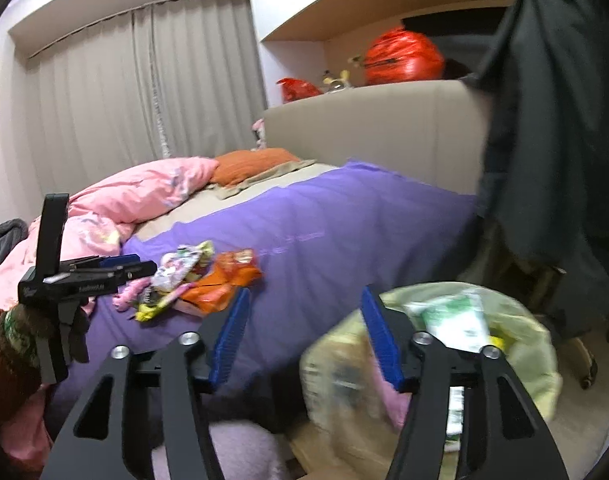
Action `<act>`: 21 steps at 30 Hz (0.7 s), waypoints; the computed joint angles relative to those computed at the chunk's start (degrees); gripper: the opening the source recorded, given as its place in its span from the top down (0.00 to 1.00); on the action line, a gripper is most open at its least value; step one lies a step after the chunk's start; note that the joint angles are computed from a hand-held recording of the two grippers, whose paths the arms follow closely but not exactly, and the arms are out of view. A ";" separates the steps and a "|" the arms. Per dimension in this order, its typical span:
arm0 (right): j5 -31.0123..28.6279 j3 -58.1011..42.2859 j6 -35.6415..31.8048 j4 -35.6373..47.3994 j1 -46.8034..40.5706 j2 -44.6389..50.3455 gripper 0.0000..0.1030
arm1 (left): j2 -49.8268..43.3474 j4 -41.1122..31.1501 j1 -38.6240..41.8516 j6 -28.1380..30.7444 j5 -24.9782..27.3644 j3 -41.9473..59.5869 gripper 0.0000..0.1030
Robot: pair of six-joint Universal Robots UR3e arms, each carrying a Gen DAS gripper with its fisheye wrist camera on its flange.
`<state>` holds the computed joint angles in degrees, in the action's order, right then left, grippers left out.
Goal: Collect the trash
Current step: 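Move both open tools back to the snack pile on the bed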
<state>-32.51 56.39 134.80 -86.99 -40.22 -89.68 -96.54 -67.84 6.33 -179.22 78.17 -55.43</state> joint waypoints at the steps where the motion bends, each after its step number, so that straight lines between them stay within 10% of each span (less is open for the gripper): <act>1: -1.23 -0.82 1.53 -0.72 2.45 0.74 0.40 | 2.48 -0.44 4.28 0.56 -3.03 -2.83 0.36; 9: -16.54 -10.73 9.53 -2.55 25.41 9.99 0.37 | 12.17 -4.11 29.43 8.27 -21.77 -16.91 0.31; 21: -41.24 -17.29 30.74 -25.42 50.01 24.98 0.37 | 8.48 -15.10 35.73 14.89 -31.00 -14.13 0.31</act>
<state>-73.76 39.10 165.54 -112.41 9.79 -64.70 -88.06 -82.94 42.06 -164.33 47.17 -69.56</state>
